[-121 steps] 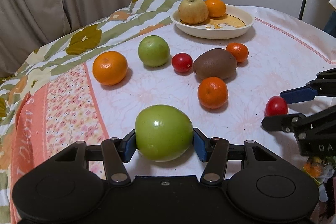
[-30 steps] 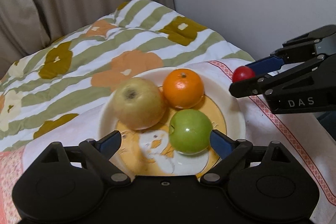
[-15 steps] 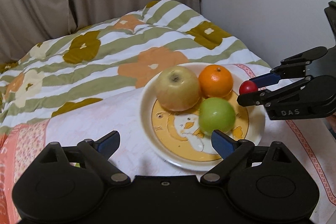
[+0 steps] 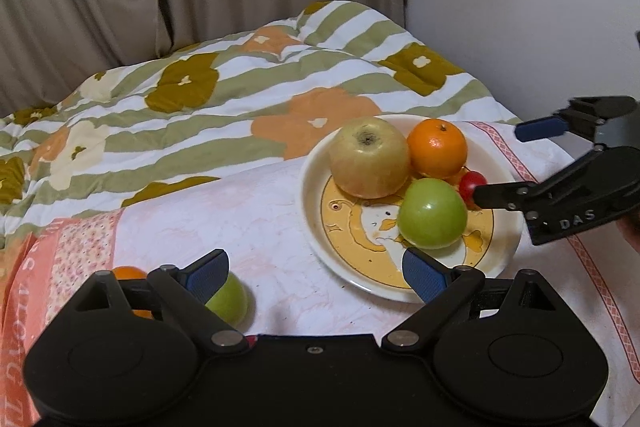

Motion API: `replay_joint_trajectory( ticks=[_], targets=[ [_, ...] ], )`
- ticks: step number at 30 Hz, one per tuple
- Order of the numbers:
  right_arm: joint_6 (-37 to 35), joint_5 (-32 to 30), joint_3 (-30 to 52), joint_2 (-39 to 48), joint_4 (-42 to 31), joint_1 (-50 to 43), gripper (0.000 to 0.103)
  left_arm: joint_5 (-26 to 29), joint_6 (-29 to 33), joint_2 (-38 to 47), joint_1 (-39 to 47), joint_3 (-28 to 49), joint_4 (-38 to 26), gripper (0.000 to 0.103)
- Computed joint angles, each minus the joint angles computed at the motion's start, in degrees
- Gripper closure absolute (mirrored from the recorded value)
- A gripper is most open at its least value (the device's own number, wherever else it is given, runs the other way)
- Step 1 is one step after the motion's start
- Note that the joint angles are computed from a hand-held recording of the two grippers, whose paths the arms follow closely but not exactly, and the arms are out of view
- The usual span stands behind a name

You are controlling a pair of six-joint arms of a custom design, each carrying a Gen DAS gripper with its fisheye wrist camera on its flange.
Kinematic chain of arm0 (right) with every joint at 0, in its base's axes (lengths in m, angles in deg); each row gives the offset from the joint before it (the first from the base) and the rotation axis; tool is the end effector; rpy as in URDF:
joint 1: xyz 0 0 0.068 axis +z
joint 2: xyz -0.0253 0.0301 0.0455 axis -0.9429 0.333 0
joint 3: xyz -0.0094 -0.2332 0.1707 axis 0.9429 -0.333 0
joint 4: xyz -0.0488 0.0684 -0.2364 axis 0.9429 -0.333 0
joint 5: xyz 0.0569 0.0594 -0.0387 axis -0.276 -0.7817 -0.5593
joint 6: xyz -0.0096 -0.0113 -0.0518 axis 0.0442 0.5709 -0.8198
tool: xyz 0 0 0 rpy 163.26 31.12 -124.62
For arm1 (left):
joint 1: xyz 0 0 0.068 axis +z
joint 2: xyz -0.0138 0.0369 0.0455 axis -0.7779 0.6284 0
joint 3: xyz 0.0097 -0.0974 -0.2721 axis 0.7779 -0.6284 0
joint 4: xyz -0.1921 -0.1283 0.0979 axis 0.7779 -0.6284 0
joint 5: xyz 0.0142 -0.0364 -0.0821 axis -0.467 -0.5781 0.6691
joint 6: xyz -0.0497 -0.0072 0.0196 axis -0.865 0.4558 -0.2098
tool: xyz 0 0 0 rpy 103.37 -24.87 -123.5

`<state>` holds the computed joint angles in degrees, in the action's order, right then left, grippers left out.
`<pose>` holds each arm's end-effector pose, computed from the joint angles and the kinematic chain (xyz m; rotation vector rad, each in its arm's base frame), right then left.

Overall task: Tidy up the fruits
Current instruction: 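Carry the green apple and red tomato into the white bowl and release both, then withdraw both open tools from the bowl toward the remaining fruit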

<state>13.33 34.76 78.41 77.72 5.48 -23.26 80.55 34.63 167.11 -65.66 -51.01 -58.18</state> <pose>0.1871 0.1795 0.0510 -0.2257 2.3163 0.0765 0.2051 -0.0578 0.0995 0.7078 2.3032 -0.1276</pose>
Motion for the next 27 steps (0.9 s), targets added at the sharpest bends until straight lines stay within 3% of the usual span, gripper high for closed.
replay_joint_trajectory(
  ticks=[11, 18, 22, 27],
  targets=[
    [7.1, 6.3, -1.3, -7.2, -8.8, 5.3, 0.000, 0.8, 0.4, -9.1, 2.5, -2.5, -4.2, 0.006],
    [10.6, 9.4, -0.9, -11.0, -14.8, 8.2, 0.000, -1.8, 2.2, -15.8, 3.4, -4.4, -6.2, 0.003],
    [15.1, 12.0, 1.4, -14.4, -23.8, 11.5, 0.000, 0.7, 4.2, -21.2, 7.4, -4.8, -9.9, 0.002],
    [23.8, 14.4, 5.8, -19.2, -37.6, 16.8, 0.000, 8.8, 9.4, -29.7, 16.4, -4.5, -17.9, 0.002]
  ],
)
